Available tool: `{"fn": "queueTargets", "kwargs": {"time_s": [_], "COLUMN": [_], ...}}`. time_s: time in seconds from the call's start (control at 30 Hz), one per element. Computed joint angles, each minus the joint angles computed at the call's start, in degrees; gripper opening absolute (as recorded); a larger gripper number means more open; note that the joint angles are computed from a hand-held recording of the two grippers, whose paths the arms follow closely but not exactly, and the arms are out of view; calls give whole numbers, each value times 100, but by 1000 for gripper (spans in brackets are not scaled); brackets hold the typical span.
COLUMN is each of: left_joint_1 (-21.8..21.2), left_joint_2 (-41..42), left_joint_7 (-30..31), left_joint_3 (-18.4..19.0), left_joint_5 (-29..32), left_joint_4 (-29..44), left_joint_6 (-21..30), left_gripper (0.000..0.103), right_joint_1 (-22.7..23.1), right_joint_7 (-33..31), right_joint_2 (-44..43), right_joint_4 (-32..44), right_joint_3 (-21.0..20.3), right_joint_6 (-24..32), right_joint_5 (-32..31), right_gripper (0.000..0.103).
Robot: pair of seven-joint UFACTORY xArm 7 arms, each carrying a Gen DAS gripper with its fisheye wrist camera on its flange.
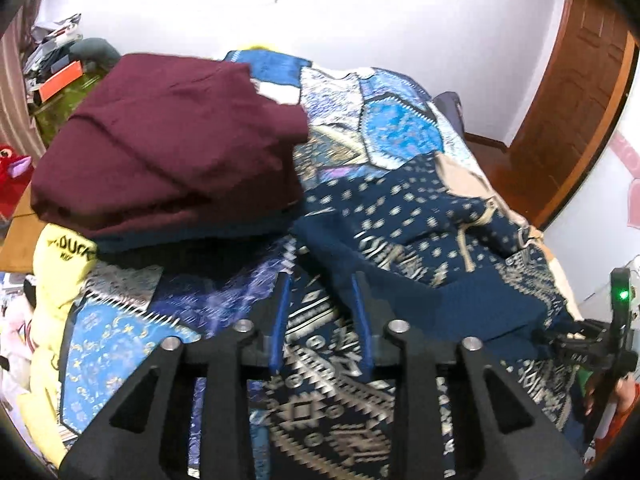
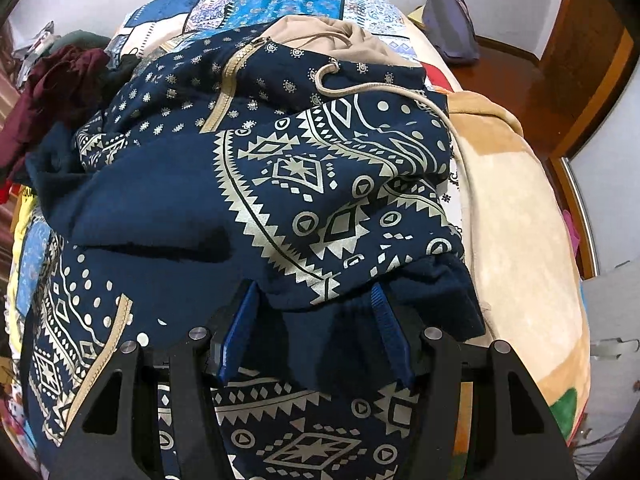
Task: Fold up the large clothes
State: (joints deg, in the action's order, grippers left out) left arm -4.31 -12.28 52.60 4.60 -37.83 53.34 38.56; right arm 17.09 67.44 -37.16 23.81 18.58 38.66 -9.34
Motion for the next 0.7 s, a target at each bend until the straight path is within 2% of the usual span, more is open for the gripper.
{"fn": "queueTargets", "kwargs": {"time_s": [0.1,0.23,0.37,0.43,0.47,0.5,0.6,0.7], "left_joint_1": [40,76,-22,-157,-236,-318,-385,-481], "left_joint_2": [94,319,292,256,251,265,462,712], "left_joint_7": [180,320,639,984,1193,1369,1083,874], "left_joint_3": [22,-67,-234,-229,-217,-233,-402,-509], "left_joint_5": [87,283,492,395,272,164,459,332], "left_joint_4": [-84,-186,-518,-601,-631,-660,-515,-188], "left_joint_6": [-113,-249,-821,-932,-987,-1100,-1178,-1203], "left_gripper": [45,47,48,59,69,71,71,71], "right_joint_1": [12,-11,70,116,126,134,81,9], "right_joint_7": [54,131,183,227,246,264,250,236], "right_joint_2": [-95,-112,-184,-254,-275,-291,-163,5], "right_joint_4": [-52,27,63,34,31,28,163,319], "right_joint_3": [-9,92,150,152,152,155,213,275], "right_joint_6": [-4,176,314,340,354,369,454,502], "right_joint_5": [33,-17,-59,-28,-20,-14,-122,-312], "right_gripper": [55,55,55,55,55,55,55,55]}}
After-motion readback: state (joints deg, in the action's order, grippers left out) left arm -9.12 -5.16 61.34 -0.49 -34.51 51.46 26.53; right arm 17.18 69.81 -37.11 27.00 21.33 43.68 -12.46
